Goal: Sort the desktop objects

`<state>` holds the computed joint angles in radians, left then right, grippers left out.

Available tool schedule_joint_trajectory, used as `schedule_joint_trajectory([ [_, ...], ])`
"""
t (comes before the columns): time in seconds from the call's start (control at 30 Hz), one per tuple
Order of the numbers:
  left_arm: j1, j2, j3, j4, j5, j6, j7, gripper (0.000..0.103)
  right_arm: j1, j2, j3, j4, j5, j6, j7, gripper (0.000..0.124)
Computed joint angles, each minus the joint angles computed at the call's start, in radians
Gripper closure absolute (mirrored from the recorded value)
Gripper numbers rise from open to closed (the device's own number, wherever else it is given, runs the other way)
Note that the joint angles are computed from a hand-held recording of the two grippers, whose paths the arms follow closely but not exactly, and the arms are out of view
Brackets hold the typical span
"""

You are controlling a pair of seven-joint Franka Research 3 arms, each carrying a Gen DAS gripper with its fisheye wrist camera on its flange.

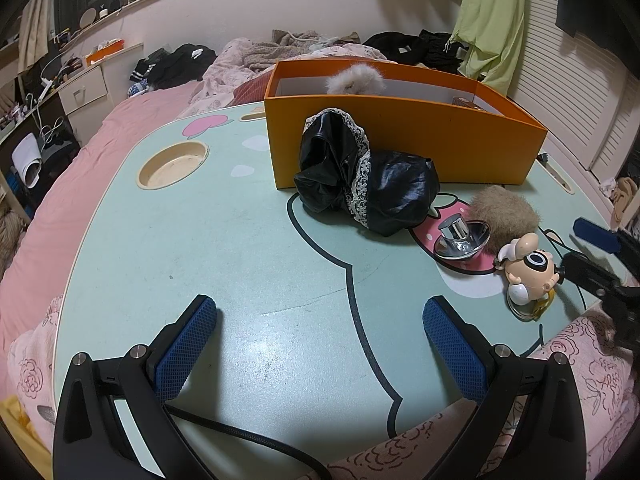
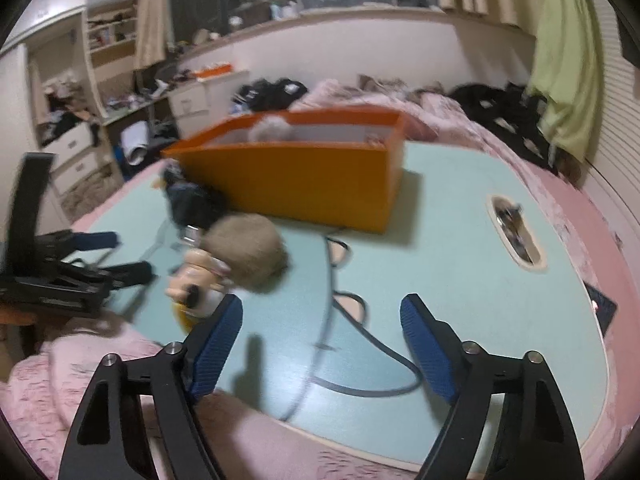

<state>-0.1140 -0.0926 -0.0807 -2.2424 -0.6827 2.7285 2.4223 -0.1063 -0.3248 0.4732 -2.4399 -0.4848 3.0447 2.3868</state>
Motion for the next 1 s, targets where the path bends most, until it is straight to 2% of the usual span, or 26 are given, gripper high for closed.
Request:
schedule_joint_trajectory([
  [0.07, 0.000, 0.000, 0.000, 0.000, 0.000, 0.000, 0.001, 0.000, 0.094, 0.033, -0.065, 0.029, 0.047, 0.029, -0.098, 0.043],
  [0.1, 0.000, 0.000, 0.000, 0.000, -0.001, 0.000, 0.002, 0.000, 0.109, 0.046, -0.067, 0.047, 0.054, 0.013, -0.127, 0.043],
  [0.13, 0.000, -0.001, 0.001, -0.001, -0.003, -0.001, 0.004, 0.000, 0.129, 0.071, -0.069, 0.084, 0.055, -0.029, -0.166, 0.044],
  [0.17, 0.000, 0.000, 0.000, 0.000, -0.002, -0.001, 0.003, 0.000, 0.180, 0.105, -0.100, 0.122, 0.082, -0.079, -0.228, 0.046],
  [0.23, 0.000, -0.001, 0.000, -0.002, -0.003, 0.000, 0.004, 0.000, 0.299, 0.165, -0.187, 0.185, 0.202, -0.171, -0.389, 0.063],
  [0.27, 0.000, 0.000, 0.000, -0.001, -0.003, 0.000, 0.003, 0.000, 0.334, 0.188, -0.212, 0.210, 0.247, -0.213, -0.440, 0.068],
  [0.3, 0.000, -0.001, 0.001, -0.001, -0.004, 0.000, 0.004, 0.000, 0.360, 0.199, -0.234, 0.220, 0.283, -0.234, -0.474, 0.082],
  [0.33, 0.001, -0.001, 0.001, -0.001, -0.004, -0.001, 0.004, 0.000, 0.370, 0.201, -0.247, 0.218, 0.278, -0.228, -0.471, 0.089],
  [0.4, 0.000, -0.001, 0.001, -0.001, -0.006, 0.000, 0.006, 0.000, 0.398, 0.191, -0.274, 0.201, 0.307, -0.208, -0.488, 0.089],
  [0.57, 0.001, -0.001, 0.001, -0.001, -0.007, -0.002, 0.008, 0.000, 0.362, 0.120, -0.258, 0.098, 0.238, -0.099, -0.381, 0.089],
  [0.7, 0.001, -0.001, 0.001, -0.002, -0.007, -0.001, 0.009, 0.000, 0.221, 0.033, -0.155, 0.006, 0.137, -0.016, -0.207, 0.089],
  [0.77, 0.001, -0.001, 0.002, -0.002, -0.007, 0.000, 0.009, 0.000, 0.125, -0.010, -0.078, -0.031, 0.103, 0.020, -0.131, 0.089],
  [0.83, 0.002, 0.003, -0.001, 0.003, -0.001, 0.000, 0.000, 0.000, 0.025, -0.042, 0.009, -0.041, 0.074, 0.008, -0.069, 0.089],
  [0.87, 0.003, 0.004, -0.001, 0.006, 0.004, -0.001, -0.005, 0.000, -0.001, -0.047, 0.032, -0.037, 0.068, -0.006, -0.053, 0.089],
  [0.97, 0.005, 0.001, -0.003, 0.007, 0.018, -0.003, -0.022, 0.000, -0.004, -0.027, 0.037, -0.005, 0.060, -0.101, -0.027, 0.089],
  [1.0, 0.006, 0.001, -0.002, 0.010, 0.023, -0.007, -0.027, 0.000, -0.028, -0.029, 0.057, 0.003, 0.020, -0.122, 0.011, 0.089],
])
